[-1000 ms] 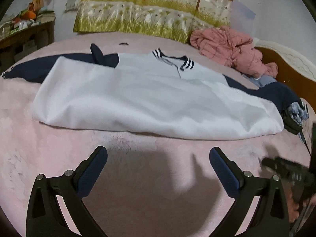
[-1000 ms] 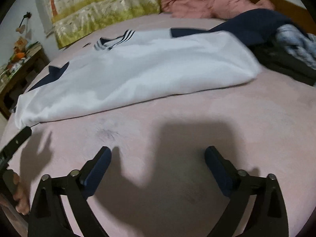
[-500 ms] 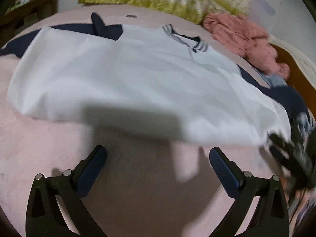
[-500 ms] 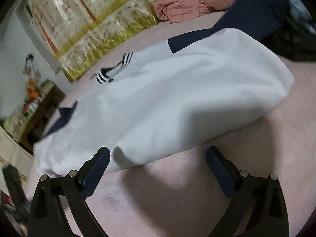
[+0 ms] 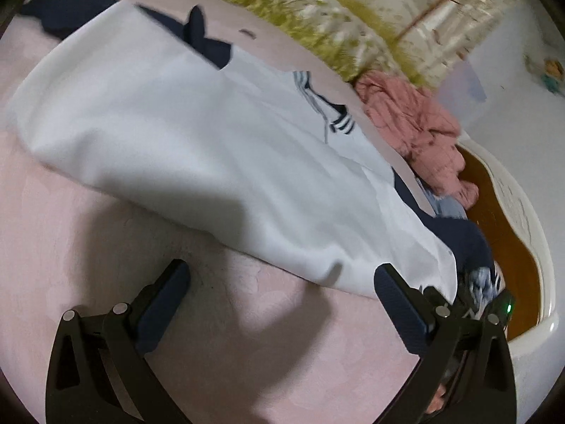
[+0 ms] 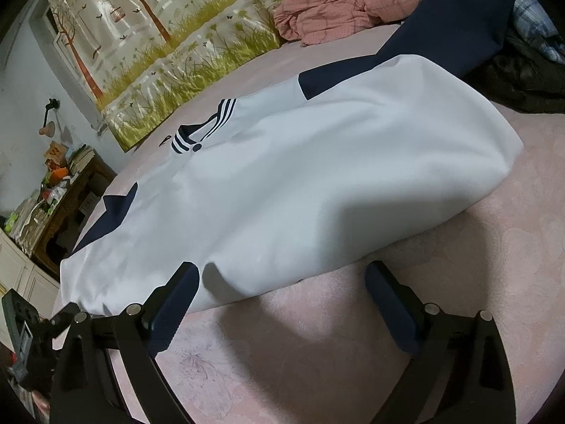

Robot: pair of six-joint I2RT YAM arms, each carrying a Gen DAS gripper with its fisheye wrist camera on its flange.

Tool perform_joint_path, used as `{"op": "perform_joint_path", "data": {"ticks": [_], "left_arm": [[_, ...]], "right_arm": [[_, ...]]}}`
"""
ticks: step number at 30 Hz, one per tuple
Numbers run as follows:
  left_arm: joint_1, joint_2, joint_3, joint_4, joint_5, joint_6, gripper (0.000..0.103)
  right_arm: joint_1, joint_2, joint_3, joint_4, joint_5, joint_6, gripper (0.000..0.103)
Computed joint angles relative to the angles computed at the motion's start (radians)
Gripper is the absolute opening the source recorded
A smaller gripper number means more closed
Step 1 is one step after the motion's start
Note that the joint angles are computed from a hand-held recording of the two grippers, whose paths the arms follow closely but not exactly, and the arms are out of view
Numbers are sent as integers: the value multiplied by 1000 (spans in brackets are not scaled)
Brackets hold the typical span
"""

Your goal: Fold large clothes

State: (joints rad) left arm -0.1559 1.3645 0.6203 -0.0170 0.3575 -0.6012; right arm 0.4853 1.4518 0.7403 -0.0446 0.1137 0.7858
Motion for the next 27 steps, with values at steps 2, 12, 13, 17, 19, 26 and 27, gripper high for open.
{"op": "perform_joint_path", "data": {"ticks": [2, 12, 13, 17, 19, 26, 27], "left_arm": [[-1, 6, 14, 1, -18, -66, 103], [-17, 288, 243, 31, -211, 35, 87], [-12, 283, 230, 48, -237, 23, 77], [68, 257, 131, 192, -109, -48, 18], [55, 163, 46, 249, -145, -43, 16], [-142, -370, -141, -95, -408, 83, 15], [-184, -468, -182, -144, -438, 93, 15]], "right_arm": [[-2, 0, -4, 10, -4, 4, 97], [-96, 59, 39, 14, 12, -1, 80], [-110, 59, 31, 36, -5, -1, 78], [-156, 67, 0, 115, -52, 37, 20], [-134, 13, -39, 146, -13, 29, 15], [230, -331, -61, -313, 435, 91, 13], [317, -397, -81, -407, 491, 158, 13]]}}
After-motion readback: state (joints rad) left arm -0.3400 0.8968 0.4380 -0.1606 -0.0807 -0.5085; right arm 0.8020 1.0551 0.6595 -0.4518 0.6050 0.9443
